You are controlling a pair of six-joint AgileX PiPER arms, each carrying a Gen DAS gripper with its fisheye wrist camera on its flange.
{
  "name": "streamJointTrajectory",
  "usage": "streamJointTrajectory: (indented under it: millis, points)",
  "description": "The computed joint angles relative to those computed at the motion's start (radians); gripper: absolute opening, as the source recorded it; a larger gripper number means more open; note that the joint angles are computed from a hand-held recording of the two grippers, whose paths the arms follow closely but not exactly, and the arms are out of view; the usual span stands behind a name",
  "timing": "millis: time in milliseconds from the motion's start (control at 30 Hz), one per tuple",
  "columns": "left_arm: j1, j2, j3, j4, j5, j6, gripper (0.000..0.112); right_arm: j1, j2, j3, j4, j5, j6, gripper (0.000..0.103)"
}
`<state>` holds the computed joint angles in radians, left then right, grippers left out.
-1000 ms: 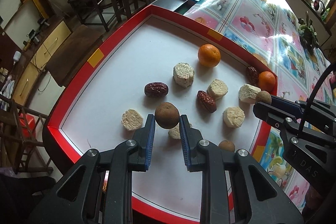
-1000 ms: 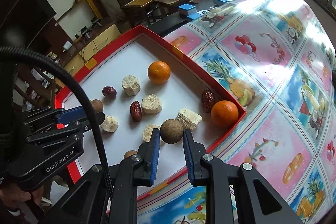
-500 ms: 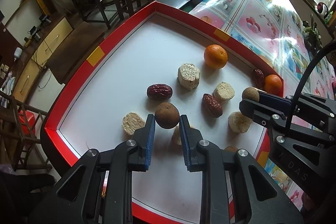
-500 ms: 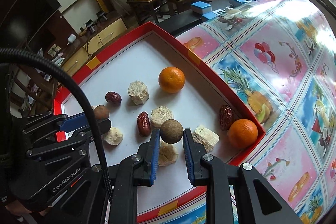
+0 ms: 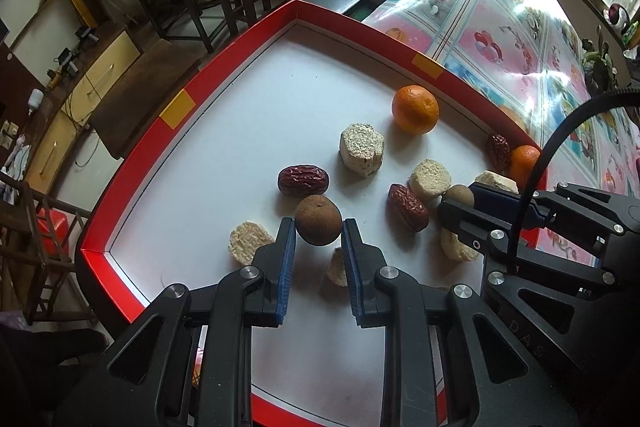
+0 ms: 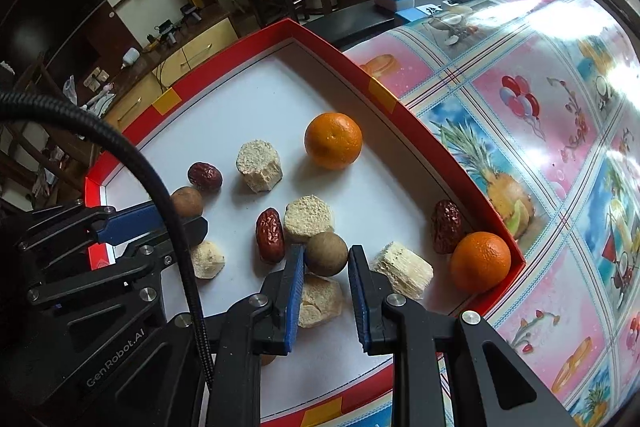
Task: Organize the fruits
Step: 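Carry both longans into the red tray and open both grippers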
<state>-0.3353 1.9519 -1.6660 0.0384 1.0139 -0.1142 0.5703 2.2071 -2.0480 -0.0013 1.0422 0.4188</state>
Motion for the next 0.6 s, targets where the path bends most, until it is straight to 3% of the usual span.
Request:
streamJointTrajectory:
  millis: [433, 600]
  points:
    - [-0.006, 0.018, -0.024, 0.025, 0.018, -0.034, 0.024, -0.014, -0.027, 0.055, 0.026, -0.042, -0.014, 0.028]
    - [-0.004, 0.004, -0.013, 0.03, 0.016, -0.039, 0.038, -0.016, -0.061, 0.099, 0.042, -0.066, -0.015, 0.033]
